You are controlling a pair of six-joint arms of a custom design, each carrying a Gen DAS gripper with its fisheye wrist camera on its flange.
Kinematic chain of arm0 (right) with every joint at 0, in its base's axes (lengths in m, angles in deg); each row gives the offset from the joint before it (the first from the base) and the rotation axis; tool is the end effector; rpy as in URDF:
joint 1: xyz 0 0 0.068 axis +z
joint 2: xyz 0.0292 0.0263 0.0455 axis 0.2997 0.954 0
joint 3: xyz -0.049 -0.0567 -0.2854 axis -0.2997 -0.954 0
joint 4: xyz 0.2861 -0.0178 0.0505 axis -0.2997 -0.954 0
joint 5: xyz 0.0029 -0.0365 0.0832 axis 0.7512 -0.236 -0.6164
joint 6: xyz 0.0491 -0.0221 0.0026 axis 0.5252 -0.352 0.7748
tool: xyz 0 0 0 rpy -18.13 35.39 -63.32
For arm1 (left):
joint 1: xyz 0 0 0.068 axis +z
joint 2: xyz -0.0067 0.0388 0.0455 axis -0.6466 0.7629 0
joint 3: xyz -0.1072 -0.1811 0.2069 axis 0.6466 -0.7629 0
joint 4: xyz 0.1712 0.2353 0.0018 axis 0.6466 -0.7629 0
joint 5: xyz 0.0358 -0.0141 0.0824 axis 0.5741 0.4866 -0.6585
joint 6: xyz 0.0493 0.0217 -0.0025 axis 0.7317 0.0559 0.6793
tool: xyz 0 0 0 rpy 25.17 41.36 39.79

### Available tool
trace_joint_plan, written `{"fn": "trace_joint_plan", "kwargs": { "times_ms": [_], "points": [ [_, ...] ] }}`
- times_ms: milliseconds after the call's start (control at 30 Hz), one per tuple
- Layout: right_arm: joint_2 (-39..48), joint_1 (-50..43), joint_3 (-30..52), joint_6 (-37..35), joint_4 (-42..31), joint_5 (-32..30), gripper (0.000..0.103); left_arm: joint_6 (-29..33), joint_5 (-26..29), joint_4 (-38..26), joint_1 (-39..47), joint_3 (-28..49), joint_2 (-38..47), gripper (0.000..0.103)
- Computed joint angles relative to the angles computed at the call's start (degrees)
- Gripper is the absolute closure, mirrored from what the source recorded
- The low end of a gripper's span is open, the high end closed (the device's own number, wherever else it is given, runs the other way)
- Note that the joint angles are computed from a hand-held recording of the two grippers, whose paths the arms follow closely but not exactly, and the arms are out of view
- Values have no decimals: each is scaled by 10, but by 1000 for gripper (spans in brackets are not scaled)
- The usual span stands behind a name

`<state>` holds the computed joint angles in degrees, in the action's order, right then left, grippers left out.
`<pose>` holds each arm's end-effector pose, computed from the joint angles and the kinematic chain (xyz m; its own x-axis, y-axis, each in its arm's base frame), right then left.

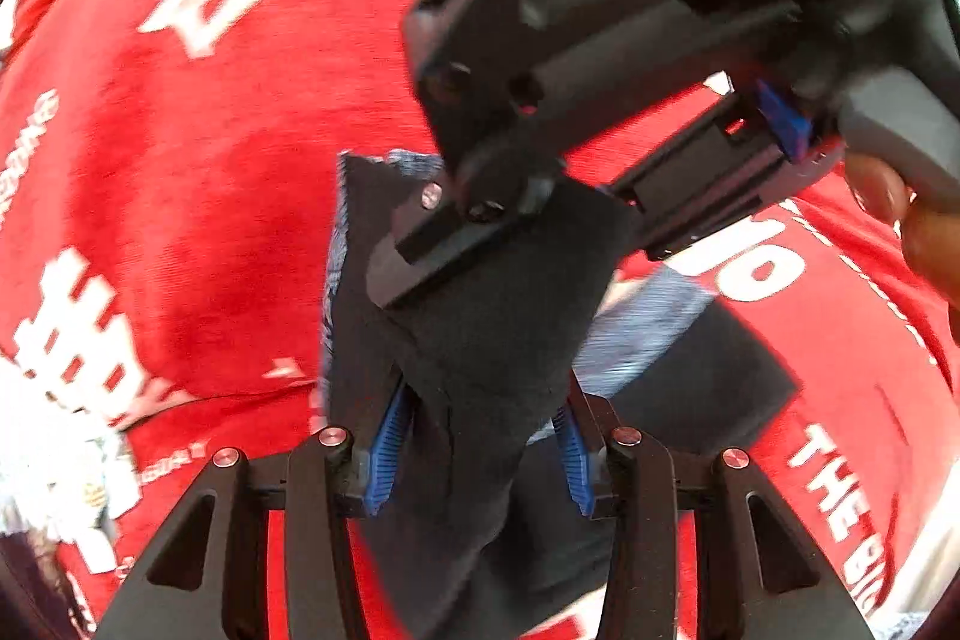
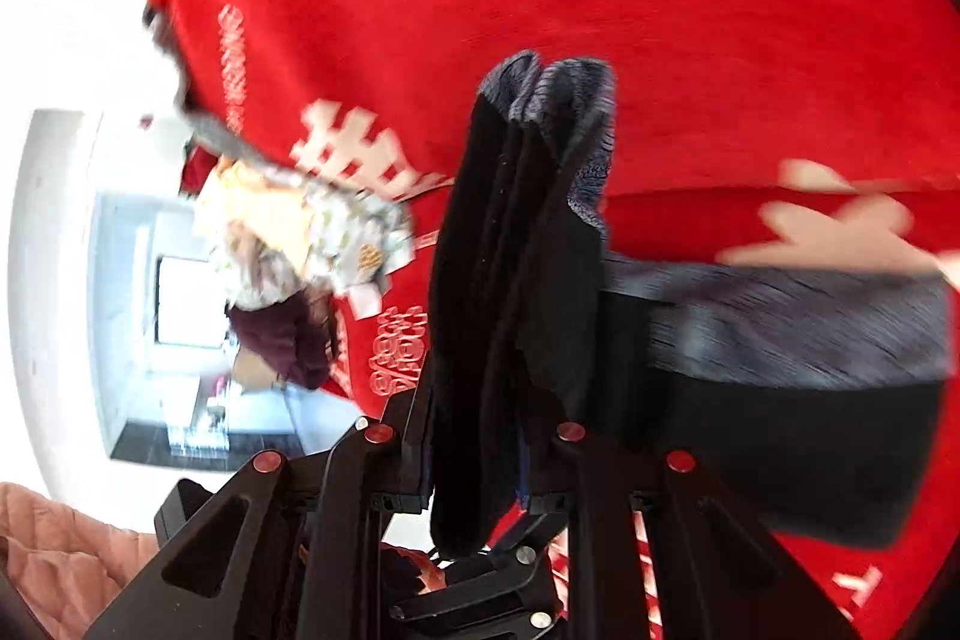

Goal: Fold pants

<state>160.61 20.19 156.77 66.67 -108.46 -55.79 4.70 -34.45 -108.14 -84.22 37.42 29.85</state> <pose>0.2817 0.0388 0.3384 -0.9446 0.3072 -0.1159 0.1026 0.6115 0.7846 0.2185 -0.2029 0.3453 -0.5179 0.6016 -0.6082 0.6566 0.7352 0.1682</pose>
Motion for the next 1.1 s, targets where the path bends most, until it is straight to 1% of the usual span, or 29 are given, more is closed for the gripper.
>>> {"fn": "trace_joint_plan", "kwargs": {
  "times_ms": [33, 100, 133, 200, 300, 367, 400, 467, 500, 533, 567, 600, 633, 700, 733, 767, 800, 833, 867, 900, 933, 967, 1033, 1100],
  "points": [
    [-14, -15, -22, -12, -6, 0, 82, -16, -6, -1, -29, 3, 18, 58],
    [-42, -86, -67, -74, -56, -10, 82, -39, -13, -1, -72, 7, 47, 58],
    [-51, -100, -87, -83, -60, -7, 82, -49, -18, 2, -95, 6, 64, 58],
    [-68, -158, -137, -137, -86, -9, 82, -64, -25, 10, -125, -1, 88, 58],
    [-70, -226, -175, -199, -120, 5, 82, -86, -28, 11, -160, 4, 138, 58],
    [-64, -256, -209, -218, -108, 23, 82, -95, -38, 7, -171, 9, 161, 56],
    [-58, -262, -221, -216, -94, 29, 82, -94, -44, 2, -176, 14, 166, 56],
    [-51, -268, -234, -213, -82, 32, 81, -91, -28, -18, -171, 24, 167, 50],
    [-55, -271, -239, -213, -78, 31, 81, -86, -5, -32, -161, 27, 160, 49],
    [-61, -261, -245, -198, -66, 34, 81, -80, 13, -47, -152, 29, 148, 44],
    [-66, -255, -245, -194, -65, 40, 81, -76, 22, -56, -142, 27, 137, 42],
    [-72, -245, -238, -186, -69, 57, 81, -74, 34, -69, -129, 25, 118, 42],
    [-75, -222, -229, -164, -67, 73, 81, -72, 46, -83, -111, 24, 99, 42],
    [-88, -200, -214, -163, -85, 113, 81, -79, 56, -114, -84, 34, 79, 42],
    [-98, -176, -209, -147, -89, 137, 82, -77, 58, -126, -61, 38, 73, 42],
    [-105, -161, -205, -147, -98, 167, 83, -77, 58, -135, -41, 41, 69, 42],
    [-110, -146, -196, -146, -110, 200, 84, -78, 56, -140, -13, 26, 56, 41],
    [-114, -132, -188, -143, -124, 237, 84, -76, 56, -138, 13, 4, 42, 35],
    [-111, -104, -172, -135, -146, 303, 83, -78, 53, -146, 45, 10, 52, 30],
    [-106, -78, -159, -131, -172, 370, 83, -73, 55, -145, 72, 10, 59, 30],
    [-105, -70, -154, -132, -189, 400, 79, -67, 55, -148, 106, 15, 72, 30],
    [-112, -69, -151, -131, -199, 403, 78, -56, 59, -142, 131, 10, 78, 30],
    [-137, -89, -145, -115, -210, 358, 78, -49, 71, -141, 184, 12, 85, 30],
    [-153, -92, -137, -104, -205, 344, 74, -47, 86, -142, 218, 18, 94, 30]
  ]
}}
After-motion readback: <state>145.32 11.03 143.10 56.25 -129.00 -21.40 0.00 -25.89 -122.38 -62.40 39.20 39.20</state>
